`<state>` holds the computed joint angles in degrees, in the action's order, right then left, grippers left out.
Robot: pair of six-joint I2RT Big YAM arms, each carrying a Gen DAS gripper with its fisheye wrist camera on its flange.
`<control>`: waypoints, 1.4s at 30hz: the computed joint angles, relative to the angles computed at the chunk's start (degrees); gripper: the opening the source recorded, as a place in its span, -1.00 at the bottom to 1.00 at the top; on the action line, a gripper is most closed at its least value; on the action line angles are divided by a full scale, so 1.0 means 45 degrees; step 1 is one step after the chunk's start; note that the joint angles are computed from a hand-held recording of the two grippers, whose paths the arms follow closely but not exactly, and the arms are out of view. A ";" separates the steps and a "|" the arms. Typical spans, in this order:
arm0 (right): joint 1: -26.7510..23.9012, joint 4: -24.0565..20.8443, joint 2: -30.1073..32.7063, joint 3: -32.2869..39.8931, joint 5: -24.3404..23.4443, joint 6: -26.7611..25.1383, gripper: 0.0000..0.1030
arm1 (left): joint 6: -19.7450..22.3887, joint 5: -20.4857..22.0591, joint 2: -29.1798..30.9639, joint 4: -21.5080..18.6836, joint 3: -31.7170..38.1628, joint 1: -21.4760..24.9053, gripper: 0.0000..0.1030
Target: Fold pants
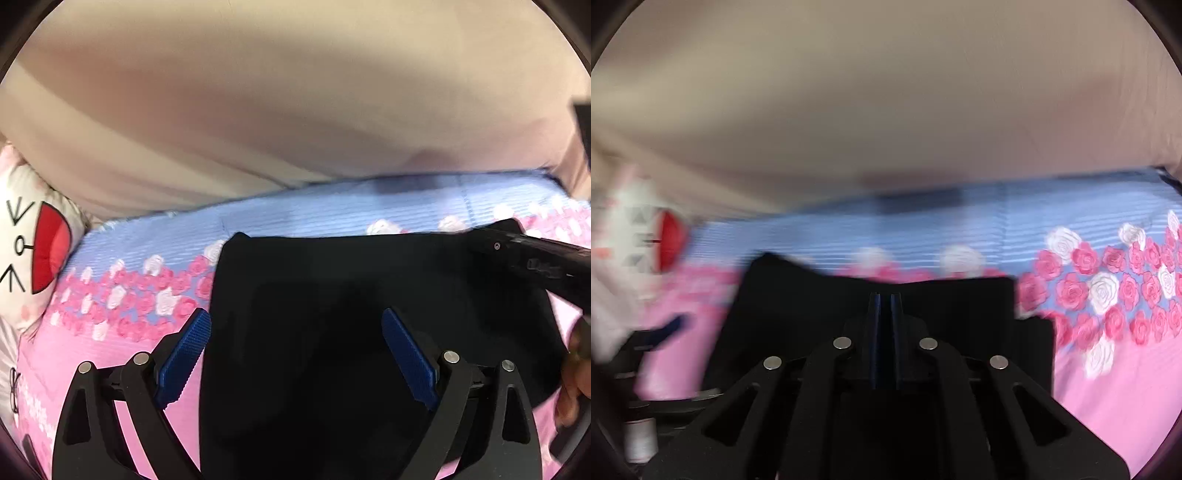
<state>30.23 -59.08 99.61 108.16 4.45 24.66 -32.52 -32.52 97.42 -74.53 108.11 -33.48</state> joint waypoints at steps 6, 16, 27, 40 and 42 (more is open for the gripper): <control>-0.0943 0.2077 -0.1748 -0.2348 -0.1116 0.1821 -0.96 | 0.0243 0.0863 -0.0624 0.1142 -0.1556 0.0724 0.82; 0.0253 0.4364 -0.4848 -0.7071 -0.2323 0.0855 -1.00 | -0.0128 -0.0940 -0.2308 0.1261 -0.3783 -0.0497 0.81; 0.1933 0.2900 -0.3749 -0.5581 0.0370 0.0925 -1.00 | -0.1132 -0.0750 -0.2508 0.0828 -0.3985 -0.1056 0.79; 0.2173 0.3464 -0.3877 -0.5755 0.0886 0.1844 -0.95 | -0.1470 -0.0670 -0.2868 0.1579 -0.4867 -0.1040 0.87; 0.1664 0.3972 -0.3991 -0.6363 -0.0075 0.1975 -1.00 | -0.1450 -0.0670 -0.2891 0.1634 -0.4902 -0.1045 0.87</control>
